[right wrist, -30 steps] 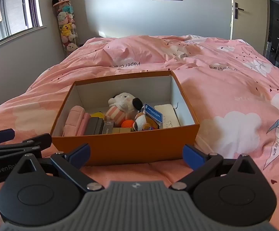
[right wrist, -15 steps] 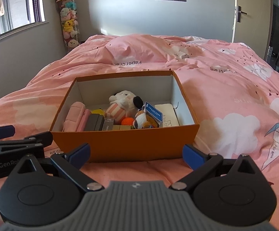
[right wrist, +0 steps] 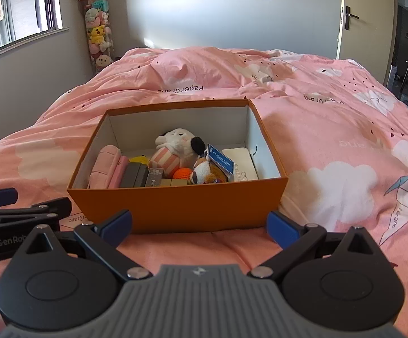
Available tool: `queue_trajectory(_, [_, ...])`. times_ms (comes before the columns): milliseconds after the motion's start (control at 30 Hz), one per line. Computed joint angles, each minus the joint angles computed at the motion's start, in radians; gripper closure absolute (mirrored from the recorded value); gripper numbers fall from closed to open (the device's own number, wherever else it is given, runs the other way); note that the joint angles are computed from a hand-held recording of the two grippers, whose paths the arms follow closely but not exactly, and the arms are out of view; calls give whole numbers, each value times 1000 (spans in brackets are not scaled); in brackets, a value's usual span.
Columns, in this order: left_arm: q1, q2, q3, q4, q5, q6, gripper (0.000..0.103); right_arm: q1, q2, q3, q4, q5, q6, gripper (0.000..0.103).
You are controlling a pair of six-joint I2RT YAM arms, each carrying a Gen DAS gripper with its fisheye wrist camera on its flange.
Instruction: Organize objects
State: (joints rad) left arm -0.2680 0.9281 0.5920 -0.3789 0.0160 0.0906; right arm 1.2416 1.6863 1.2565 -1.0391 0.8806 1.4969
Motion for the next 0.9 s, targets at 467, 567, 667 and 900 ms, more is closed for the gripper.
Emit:
queue_trajectory(467, [-15,0,2,-8,-18,-2,4,-6,-5,-13,-3,-16,20,1])
queue_trajectory(567, [-15,0,1,-10,-19,-4,4,-5,-3,-11,-7,-17,21,1])
queue_trajectory(667, [-13,-1,-1,-10,-18,-2,4,-6,-3,-15,-5,-20,22,1])
queue_trajectory(900, [-5,0,-1,-11,-13,2,4,-9,-4,-18,0,-23,20,1])
